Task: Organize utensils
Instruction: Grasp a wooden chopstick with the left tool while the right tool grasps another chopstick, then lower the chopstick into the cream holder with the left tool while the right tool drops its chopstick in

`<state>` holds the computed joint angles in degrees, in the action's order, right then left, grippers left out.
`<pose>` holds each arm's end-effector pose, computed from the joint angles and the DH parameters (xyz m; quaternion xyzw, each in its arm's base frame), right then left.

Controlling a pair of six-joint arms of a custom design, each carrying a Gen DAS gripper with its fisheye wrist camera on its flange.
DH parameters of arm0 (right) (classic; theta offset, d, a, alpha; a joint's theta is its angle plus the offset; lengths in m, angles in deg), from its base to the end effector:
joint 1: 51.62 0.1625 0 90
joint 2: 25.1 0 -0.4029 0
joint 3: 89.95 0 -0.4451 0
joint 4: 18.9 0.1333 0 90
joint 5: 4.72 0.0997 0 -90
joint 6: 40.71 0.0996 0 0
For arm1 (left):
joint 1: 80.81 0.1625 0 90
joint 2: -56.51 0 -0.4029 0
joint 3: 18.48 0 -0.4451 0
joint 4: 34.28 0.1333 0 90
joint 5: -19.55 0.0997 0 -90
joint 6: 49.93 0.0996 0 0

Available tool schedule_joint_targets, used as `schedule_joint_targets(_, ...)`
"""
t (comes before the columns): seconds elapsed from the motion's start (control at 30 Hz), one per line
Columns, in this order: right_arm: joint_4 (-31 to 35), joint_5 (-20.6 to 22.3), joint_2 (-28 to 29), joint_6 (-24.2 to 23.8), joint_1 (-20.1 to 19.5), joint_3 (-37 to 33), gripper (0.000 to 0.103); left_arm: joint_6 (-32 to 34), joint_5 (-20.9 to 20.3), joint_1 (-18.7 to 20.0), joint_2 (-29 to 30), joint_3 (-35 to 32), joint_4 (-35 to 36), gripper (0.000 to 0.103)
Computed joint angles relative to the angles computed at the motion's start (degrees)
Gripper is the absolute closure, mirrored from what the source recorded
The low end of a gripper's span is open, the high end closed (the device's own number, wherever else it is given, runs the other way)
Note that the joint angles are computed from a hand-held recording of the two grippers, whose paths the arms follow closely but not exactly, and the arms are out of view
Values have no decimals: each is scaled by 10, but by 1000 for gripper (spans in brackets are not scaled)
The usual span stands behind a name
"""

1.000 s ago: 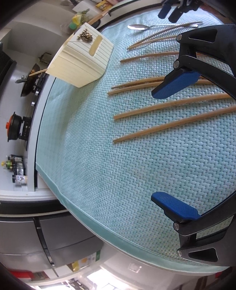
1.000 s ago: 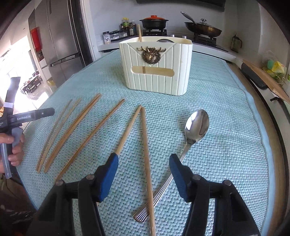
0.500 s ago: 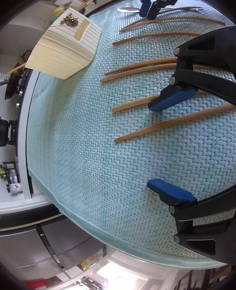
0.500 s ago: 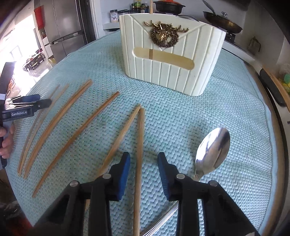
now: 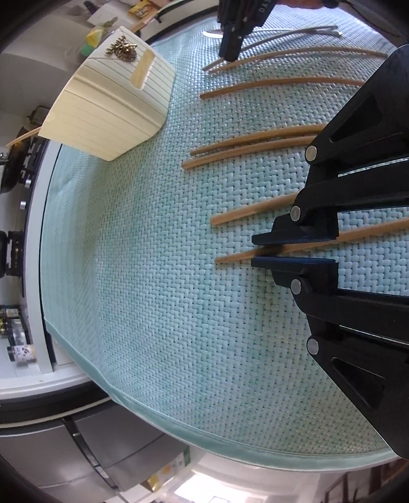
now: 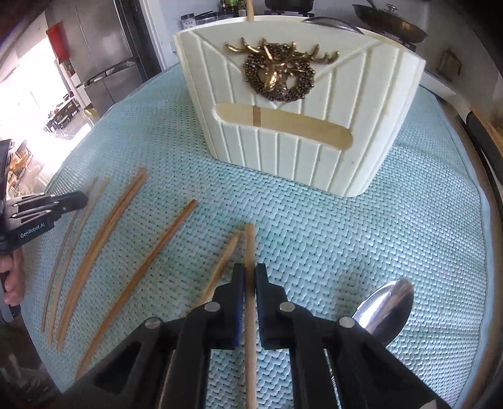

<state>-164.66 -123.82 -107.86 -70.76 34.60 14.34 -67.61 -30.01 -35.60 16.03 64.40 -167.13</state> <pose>0.0454 -0.6005 0.3830 0.1382 -0.9177 0.2027 0.3126 -0.3777 -0.6614 0.0489 0.2186 0.9125 -0.1824 0.2936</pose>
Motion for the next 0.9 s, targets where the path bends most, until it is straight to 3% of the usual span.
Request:
schedule_joint_targets(0.43, -56, 111, -121, 22, 19, 68, 96, 53, -34, -43, -96, 95, -150, 99)
schedule_joint_targets(0.9, -83, 155, -231, 12, 52, 123, 96, 99, -51, -110, -186, 180, -241, 100)
